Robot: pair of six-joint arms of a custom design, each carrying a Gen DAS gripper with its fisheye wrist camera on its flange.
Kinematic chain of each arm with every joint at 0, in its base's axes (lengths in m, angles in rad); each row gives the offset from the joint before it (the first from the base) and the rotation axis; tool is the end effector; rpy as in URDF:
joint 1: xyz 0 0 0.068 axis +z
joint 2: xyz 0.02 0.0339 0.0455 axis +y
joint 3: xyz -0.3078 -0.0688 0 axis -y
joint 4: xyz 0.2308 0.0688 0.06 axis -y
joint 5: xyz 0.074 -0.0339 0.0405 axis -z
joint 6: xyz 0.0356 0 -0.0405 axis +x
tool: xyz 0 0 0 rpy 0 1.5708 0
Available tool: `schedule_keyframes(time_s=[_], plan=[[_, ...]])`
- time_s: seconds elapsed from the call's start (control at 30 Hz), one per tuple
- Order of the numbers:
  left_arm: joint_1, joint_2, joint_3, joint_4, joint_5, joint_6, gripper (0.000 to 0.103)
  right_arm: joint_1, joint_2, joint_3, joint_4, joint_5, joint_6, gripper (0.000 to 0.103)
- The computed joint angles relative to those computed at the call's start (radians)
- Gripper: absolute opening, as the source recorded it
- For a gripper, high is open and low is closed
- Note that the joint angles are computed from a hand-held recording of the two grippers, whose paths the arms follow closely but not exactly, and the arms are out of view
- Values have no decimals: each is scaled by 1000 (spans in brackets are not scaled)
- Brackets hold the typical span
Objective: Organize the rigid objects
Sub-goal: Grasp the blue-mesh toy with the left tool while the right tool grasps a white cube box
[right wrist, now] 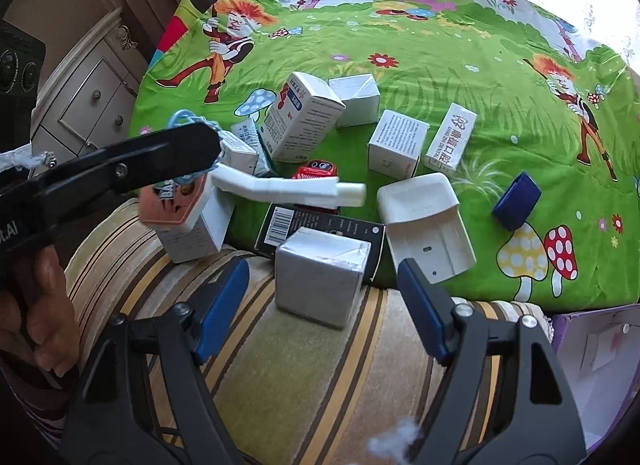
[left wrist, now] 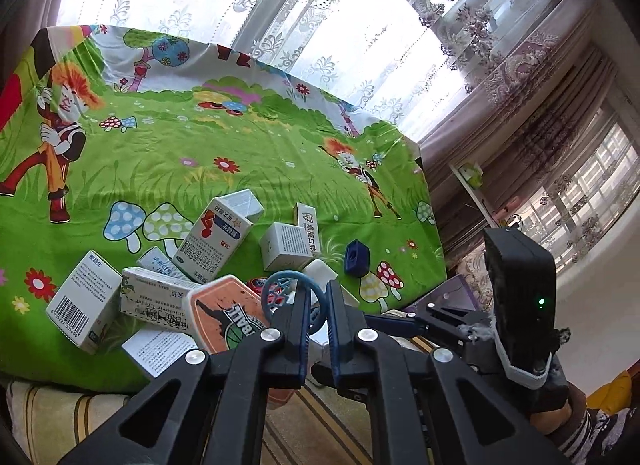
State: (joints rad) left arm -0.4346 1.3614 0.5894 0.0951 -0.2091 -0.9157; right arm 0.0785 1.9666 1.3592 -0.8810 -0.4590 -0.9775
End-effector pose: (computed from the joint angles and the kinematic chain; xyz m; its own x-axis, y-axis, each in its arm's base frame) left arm 0.2281 -0.0977 0.2284 -0.5564 -0.5970 -0.5780 -0.2890 0.7912 -0.5389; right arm 0.3688 0.0448 0.2095 -0.4671 -0.7823 -0.4121 -0.8834 0.4333 0.1786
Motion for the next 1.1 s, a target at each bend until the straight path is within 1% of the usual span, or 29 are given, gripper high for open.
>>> schedule_keyframes(time_s=[0.03,0.07,0.1,0.13,0.5,0.8,0.93,1.1], plan=[[0,3,2,0,-1,0,8,0,5,4,-4,1,0,64],[0,6,3,-1,-1,-1,8,-1,10,6,-6,3,0,60],[0,7,3,-1,-1,-2,8,-3,16,10,-12,3,-1,53],[-1,7,0,2,0,-4,7,-6,20,14,-17,-1,-2,53],[-40,-11,23,-32,-46,-10,6,-67,24,55,-67,-83,-15,52],[-76,-10,76,-94,-83,-9,6,-132,30,108,-130,-140,-53,52],[-99,13,114,-111,-91,-4,6,-176,51,160,-184,-165,-71,52],[-125,67,182,-125,-85,15,6,-240,95,259,-260,-191,-88,52]])
